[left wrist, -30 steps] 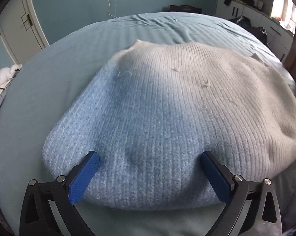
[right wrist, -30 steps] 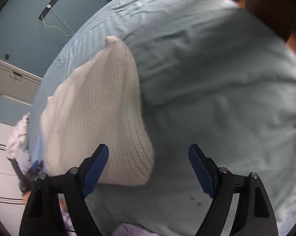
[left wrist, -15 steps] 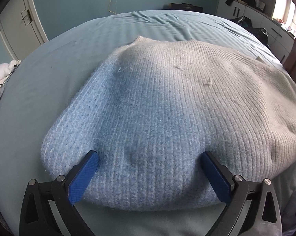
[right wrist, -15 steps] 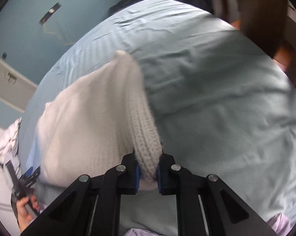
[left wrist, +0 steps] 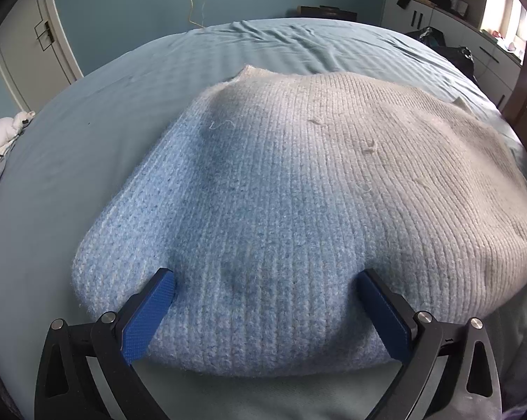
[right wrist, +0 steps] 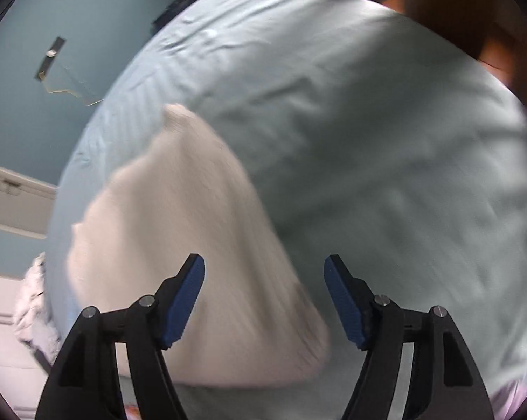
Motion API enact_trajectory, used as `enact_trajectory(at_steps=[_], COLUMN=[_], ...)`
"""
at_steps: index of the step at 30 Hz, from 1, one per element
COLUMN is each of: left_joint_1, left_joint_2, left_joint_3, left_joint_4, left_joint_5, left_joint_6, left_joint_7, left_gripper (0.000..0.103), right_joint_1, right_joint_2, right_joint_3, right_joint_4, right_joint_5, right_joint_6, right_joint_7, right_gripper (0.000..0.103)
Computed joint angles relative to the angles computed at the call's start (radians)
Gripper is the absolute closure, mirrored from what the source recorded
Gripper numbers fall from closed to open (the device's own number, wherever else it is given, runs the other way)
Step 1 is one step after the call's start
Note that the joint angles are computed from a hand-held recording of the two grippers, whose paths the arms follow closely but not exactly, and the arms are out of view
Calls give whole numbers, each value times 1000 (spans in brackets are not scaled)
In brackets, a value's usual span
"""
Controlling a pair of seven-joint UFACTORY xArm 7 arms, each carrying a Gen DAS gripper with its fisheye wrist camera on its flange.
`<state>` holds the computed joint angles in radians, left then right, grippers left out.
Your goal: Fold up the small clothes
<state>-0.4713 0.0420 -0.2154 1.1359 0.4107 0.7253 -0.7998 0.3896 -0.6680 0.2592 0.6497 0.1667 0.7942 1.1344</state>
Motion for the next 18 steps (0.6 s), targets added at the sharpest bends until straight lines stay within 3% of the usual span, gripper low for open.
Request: enact_trajectory(at_steps=[1, 4, 8, 11, 13, 14, 15, 17, 18], left_joint_1=[0, 1, 1, 3, 4, 5, 5, 5, 5], left_joint_2=[0, 3, 7, 6, 4, 4, 4, 5, 6], left_joint_3=[0, 1, 2, 3, 4, 4, 4, 4, 4], left_joint_4=[0, 6, 12, 7, 2, 1, 0, 1, 1], left_joint_5=[-3, -16, -23, -32, -39, -41, -41, -41, -43], left_joint_6=[0, 6, 9, 0, -10, -13, -16, -17, -17], left_joint_7=[3, 16, 28, 40, 50, 52, 53, 57, 59], left_gripper=[0, 0, 0, 0, 0, 0, 0, 0, 0], right_joint_1=[-2, -50, -79, -47, -14, -44, -58, -23, -19], right_joint_2=[60, 315, 565, 681, 771, 784, 793, 795, 794], right_joint_3=[-19, -16, 0, -37, -71, -52, -49, -86, -89], right_joint_4=[33, 258, 473, 586, 689, 699, 690, 680, 673], right_joint_5=[-10, -136, -243, -323, -365, -324, -268, -269, -272], right_joint_6=[-31, 18, 20, 140, 264, 263, 232, 203, 191], right_joint_7=[-64, -174, -229, -217, -189, -217, -247, -237, -244], right_gripper=[36, 36, 36, 36, 48, 71, 80, 82, 92])
